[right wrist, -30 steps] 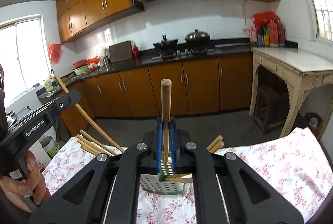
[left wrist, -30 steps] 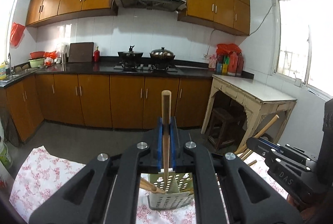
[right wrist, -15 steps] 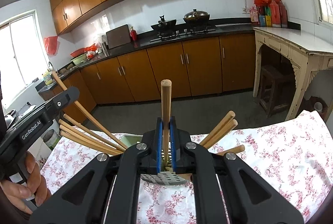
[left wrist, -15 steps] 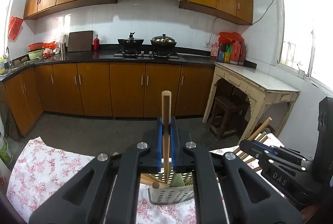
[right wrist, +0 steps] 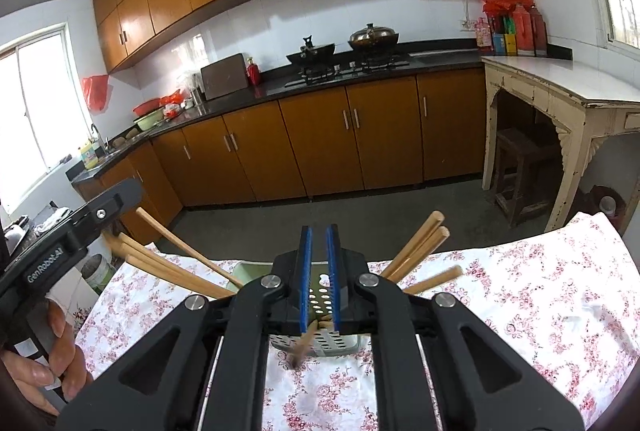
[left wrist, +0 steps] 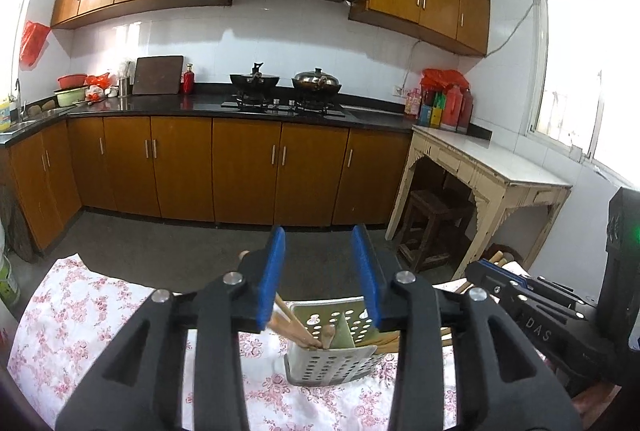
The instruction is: Organize utensils
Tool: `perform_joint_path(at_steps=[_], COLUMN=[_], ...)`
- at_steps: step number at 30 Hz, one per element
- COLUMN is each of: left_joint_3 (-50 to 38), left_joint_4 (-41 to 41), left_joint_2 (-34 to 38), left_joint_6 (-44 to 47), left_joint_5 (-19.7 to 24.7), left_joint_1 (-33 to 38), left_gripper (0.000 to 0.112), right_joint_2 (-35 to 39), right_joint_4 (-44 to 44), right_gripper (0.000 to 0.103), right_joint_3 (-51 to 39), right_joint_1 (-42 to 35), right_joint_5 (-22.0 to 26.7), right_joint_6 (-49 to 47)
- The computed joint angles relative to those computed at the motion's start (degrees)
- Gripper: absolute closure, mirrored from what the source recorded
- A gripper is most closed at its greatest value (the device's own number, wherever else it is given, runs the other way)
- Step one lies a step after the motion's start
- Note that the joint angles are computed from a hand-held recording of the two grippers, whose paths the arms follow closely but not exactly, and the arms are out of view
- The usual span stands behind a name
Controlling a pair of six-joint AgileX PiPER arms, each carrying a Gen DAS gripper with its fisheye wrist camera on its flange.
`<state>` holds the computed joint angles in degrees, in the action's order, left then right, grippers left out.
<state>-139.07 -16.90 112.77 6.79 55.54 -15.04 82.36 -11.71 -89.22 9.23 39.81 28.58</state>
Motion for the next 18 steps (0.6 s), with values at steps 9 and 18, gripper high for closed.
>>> perform_joint_path(at_steps=[9,18], left_joint_3=[18.62,53.05], left_joint_4=[-7.48,-22.71], left_joint_2=[-13.23,-36.13], left_joint_6=[7.09,28.01], left_joint_5=[-6.61,-13.86], left_joint_1=[4.94,14.51], left_gripper=[0.058,0.036], right_joint_2=[-7.9,-22.07], right_joint_4=[-18.53,-49.05], right_gripper=[0.067,0.03], right_joint_3=[5.24,22.18], right_joint_1=[7.46,29.98], right_joint_5=[0.39,10.77], right_joint_6=[14.89,42.73])
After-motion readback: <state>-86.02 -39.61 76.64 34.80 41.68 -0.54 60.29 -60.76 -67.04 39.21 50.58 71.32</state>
